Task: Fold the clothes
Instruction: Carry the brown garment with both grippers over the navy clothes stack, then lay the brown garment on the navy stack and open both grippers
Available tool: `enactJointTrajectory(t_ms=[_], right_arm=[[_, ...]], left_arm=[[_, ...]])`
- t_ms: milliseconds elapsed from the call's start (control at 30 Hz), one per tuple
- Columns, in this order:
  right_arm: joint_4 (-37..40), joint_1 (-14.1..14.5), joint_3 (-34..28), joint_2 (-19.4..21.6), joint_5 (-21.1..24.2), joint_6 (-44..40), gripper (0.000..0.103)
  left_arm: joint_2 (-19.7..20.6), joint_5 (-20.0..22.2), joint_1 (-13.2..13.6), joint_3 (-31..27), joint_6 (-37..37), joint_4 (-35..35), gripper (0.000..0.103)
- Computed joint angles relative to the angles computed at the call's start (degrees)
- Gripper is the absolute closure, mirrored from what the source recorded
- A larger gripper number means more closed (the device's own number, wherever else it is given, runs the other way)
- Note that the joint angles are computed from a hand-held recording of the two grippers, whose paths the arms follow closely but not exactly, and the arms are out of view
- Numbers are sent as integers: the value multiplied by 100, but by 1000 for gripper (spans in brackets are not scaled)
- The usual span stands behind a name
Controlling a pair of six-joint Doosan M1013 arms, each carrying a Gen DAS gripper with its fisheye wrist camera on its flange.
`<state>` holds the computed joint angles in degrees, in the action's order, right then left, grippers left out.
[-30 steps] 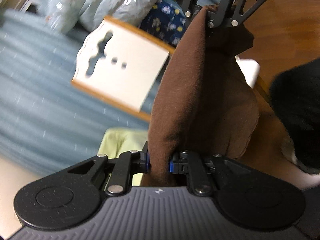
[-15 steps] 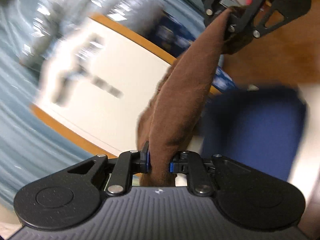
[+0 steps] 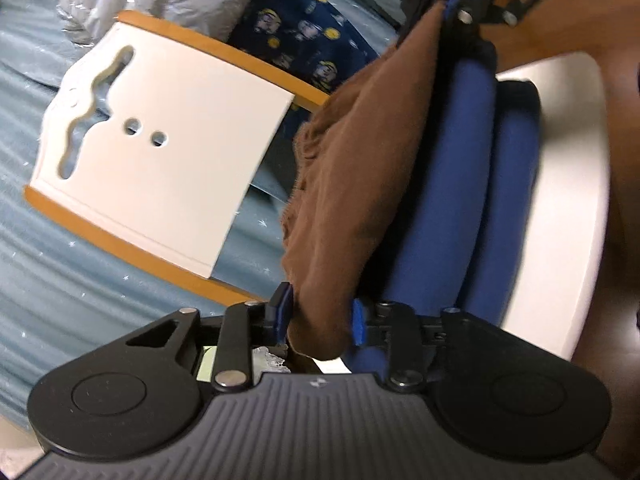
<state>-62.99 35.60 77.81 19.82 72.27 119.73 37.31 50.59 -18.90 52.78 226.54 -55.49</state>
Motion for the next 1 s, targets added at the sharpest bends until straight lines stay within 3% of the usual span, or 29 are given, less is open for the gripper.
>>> enactJointTrajectory(t_ms=[133,200,300,400,467,633,767,900,1000], right_arm=[[82,-230,-163,-16,-46,-343,101],[-163,-330,-189,-14,-50,-702,101],[-815,-411,-221,8,30,-847,101],[-1130,-373,-165,10,38,-402,100],[-680,-293,-19,22,-23,-643,101],[-406,-89,255,46,-28,-571,100],[-430,-30,233,51,112,-435,99],[-352,56,252,-14,208,-125,97],[-230,113,229,-58,308,275,90]], left_arm=[[251,-300,-165,-465,43,-79,80],[351,-573,-228,-672,33,-365,81],[297,-862,-247,-535,320,-869,82],[211,-802,-209,-233,517,-573,82],[175,-752,-183,-68,648,-355,83],[88,-776,-98,278,1119,-797,83],[56,-754,-69,307,917,-858,78],[37,-570,-17,227,266,-745,77],[-53,-423,78,285,-104,-701,77]])
